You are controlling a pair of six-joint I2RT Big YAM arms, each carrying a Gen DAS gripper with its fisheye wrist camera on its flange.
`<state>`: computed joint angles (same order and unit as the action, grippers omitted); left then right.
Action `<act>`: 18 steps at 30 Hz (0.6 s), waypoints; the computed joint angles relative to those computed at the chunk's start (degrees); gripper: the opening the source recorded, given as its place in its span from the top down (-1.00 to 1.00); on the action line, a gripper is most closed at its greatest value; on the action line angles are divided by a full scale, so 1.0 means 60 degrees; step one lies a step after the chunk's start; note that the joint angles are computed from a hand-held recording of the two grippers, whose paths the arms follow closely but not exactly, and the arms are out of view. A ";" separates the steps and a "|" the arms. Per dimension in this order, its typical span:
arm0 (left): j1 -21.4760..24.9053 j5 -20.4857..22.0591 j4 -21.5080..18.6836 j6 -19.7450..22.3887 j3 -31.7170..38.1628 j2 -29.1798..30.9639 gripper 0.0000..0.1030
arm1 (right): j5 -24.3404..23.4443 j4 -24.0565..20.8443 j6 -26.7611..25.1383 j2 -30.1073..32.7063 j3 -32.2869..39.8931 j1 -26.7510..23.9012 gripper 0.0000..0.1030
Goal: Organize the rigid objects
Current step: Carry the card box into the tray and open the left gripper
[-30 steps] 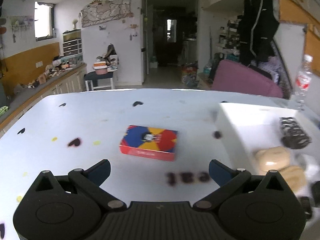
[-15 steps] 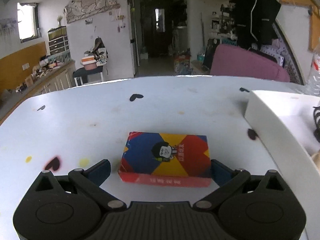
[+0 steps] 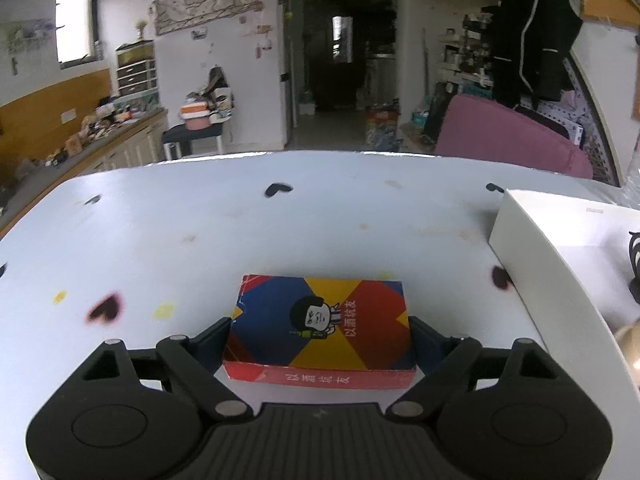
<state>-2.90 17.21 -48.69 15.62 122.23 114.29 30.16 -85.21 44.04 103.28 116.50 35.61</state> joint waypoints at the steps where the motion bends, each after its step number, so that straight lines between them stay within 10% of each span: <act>1: 0.0050 0.0049 0.0116 -0.0032 -0.0335 -0.0238 -0.74 | -0.0003 0.0004 0.0000 -0.0004 -0.0004 -0.0002 0.77; 18: -0.0020 0.0947 0.0222 -0.1559 -0.1862 -0.2595 -0.74 | 0.0016 -0.0013 -0.0014 0.0010 0.0003 0.0010 0.77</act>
<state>-3.02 22.90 -47.36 6.26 111.05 98.72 30.26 -85.29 43.96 103.34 116.52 35.67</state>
